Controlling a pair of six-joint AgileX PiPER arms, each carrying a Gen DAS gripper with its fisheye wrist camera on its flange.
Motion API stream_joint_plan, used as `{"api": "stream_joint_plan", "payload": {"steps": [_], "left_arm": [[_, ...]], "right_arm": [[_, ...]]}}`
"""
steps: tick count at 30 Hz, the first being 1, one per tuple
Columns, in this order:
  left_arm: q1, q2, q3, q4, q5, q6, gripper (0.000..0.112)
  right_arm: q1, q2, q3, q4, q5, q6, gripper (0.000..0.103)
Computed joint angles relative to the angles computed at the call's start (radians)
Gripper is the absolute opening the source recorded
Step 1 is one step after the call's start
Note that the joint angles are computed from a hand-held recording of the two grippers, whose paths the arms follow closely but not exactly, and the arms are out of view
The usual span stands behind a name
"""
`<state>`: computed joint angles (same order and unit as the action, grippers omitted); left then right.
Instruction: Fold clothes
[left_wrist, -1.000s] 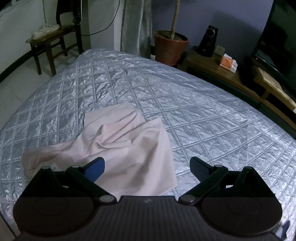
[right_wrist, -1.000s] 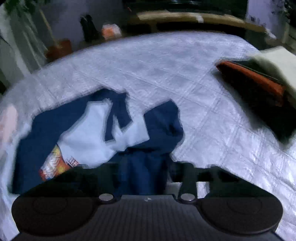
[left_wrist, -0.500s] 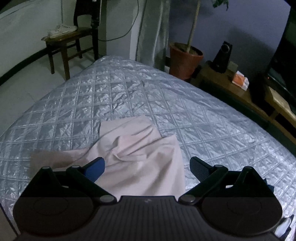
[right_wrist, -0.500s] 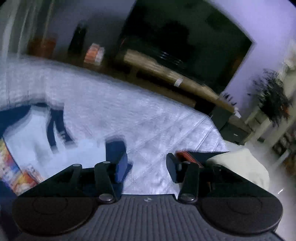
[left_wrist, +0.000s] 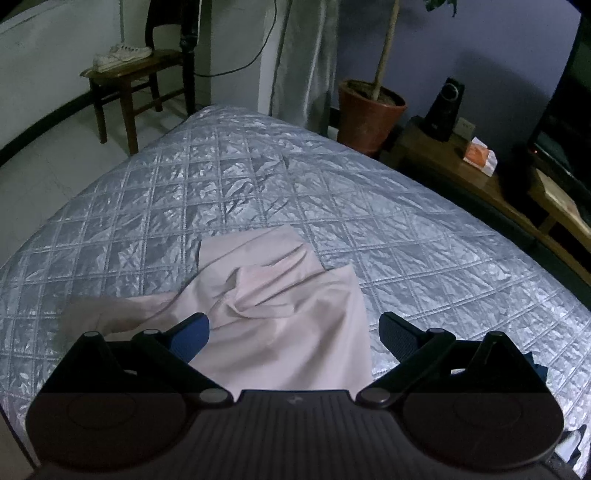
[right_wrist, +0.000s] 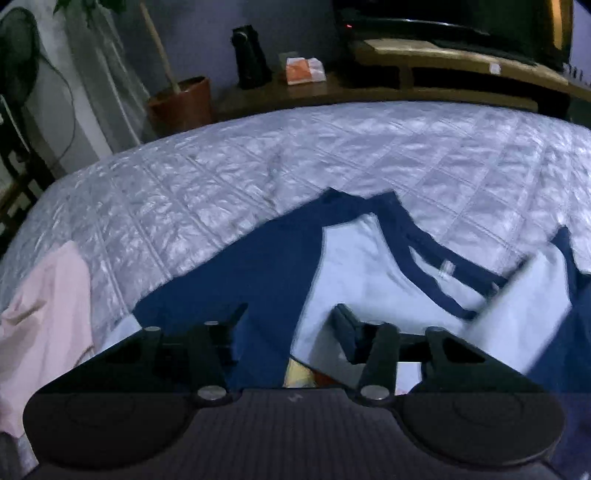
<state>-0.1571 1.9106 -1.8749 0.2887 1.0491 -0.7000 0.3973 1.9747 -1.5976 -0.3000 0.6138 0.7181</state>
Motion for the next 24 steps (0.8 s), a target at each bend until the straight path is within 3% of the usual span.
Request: {"api": "stream_joint_plan", "payload": {"steps": [1,5,8,10,12,14,15,16,17,18,19,24], "left_arm": [[0.001,0.001,-0.003,-0.002,0.002,-0.001,0.098],[0.004,-0.002,-0.002,-0.003,0.001,0.002,0.098],[0.012,0.001,-0.008,-0.007,0.006,0.003,0.098],[0.022,0.001,-0.011,-0.017,0.007,0.004,0.098],[0.033,-0.005,-0.007,-0.027,0.003,0.009,0.098],[0.039,-0.009,-0.005,-0.032,-0.001,0.012,0.098],[0.041,-0.01,-0.003,-0.033,-0.003,0.013,0.098],[0.04,-0.01,-0.001,-0.032,-0.004,0.013,0.098],[0.038,-0.011,0.002,-0.03,-0.004,0.013,0.098],[0.037,-0.011,0.004,-0.029,-0.004,0.012,0.098],[0.034,-0.01,0.005,-0.026,-0.003,0.013,0.098],[0.033,-0.007,0.0,-0.03,0.0,0.019,0.098]], "right_arm": [[-0.001,0.017,-0.024,-0.001,-0.003,-0.031,0.001],[0.003,0.119,-0.192,0.087,-0.03,-0.292,0.001],[0.018,0.14,-0.302,0.148,0.028,-0.393,0.003],[0.009,0.071,-0.231,0.155,-0.011,-0.354,0.013],[0.016,0.01,-0.158,0.157,0.002,-0.401,0.02],[0.031,-0.055,-0.068,0.266,0.029,-0.544,0.043],[0.037,-0.085,-0.028,0.326,0.048,-0.622,0.067],[0.052,-0.112,0.008,0.353,0.072,-0.659,0.079],[0.07,-0.115,0.022,0.341,0.08,-0.657,0.08],[0.09,-0.123,0.044,0.293,0.077,-0.615,0.067],[0.1,-0.141,0.08,0.272,0.058,-0.57,0.006],[0.127,-0.314,0.275,0.178,-0.073,-0.401,0.007]]}}
